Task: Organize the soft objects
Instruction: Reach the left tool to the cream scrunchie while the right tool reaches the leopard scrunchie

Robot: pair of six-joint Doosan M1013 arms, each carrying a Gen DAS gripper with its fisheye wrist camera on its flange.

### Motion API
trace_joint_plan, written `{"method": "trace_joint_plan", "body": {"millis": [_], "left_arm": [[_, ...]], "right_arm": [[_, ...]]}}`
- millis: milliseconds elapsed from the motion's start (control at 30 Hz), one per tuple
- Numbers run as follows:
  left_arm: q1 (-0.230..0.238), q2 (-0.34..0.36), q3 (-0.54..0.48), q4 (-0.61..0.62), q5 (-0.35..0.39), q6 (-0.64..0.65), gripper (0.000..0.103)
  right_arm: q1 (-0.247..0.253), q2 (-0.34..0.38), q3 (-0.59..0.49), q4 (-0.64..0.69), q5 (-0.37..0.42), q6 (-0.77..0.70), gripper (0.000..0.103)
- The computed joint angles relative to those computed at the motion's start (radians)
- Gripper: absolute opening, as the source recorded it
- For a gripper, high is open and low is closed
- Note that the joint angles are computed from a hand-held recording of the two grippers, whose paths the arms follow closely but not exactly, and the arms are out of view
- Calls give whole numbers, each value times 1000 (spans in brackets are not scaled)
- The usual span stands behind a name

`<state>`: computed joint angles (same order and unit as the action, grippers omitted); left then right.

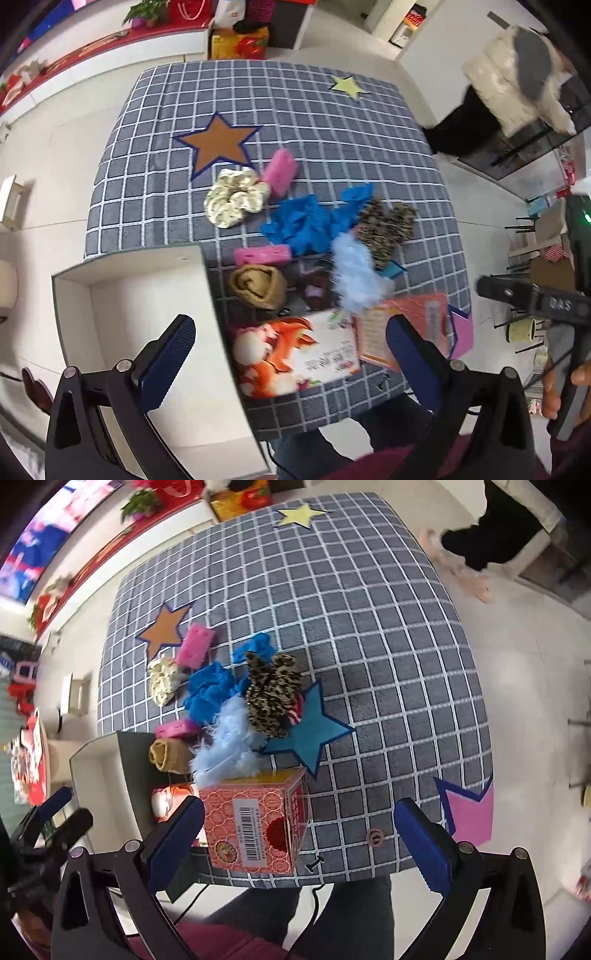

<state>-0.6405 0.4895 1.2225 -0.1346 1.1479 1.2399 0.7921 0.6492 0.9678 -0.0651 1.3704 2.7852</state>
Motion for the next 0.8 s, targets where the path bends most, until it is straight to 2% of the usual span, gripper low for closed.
{"method": "trace_joint_plan", "body": {"millis": [300, 400, 500, 567, 633, 733, 800], "left_arm": [[13, 99, -109, 66, 68, -9, 103], [5, 132, -151, 156, 60, -13, 103], [5, 182, -220, 208, 137, -18, 103], [12, 219, -261, 193, 159, 7, 103], [8, 258, -312, 251, 216, 15, 103], [18, 327, -390, 248, 282, 38, 103], [19, 364, -426, 256, 323, 58, 103]], "right_arm": [[-32, -9, 55, 53, -20, -11, 103], [-51, -1, 54, 72, -32, -54, 103], [-74, 30, 19, 101, -9, -133, 103], [-86, 55, -8, 112, 1, -185, 103], [-102, 84, -37, 135, 12, -235, 103], [-126, 123, -64, 195, -3, -305, 103], [-138, 158, -94, 237, 12, -354, 103]]}}
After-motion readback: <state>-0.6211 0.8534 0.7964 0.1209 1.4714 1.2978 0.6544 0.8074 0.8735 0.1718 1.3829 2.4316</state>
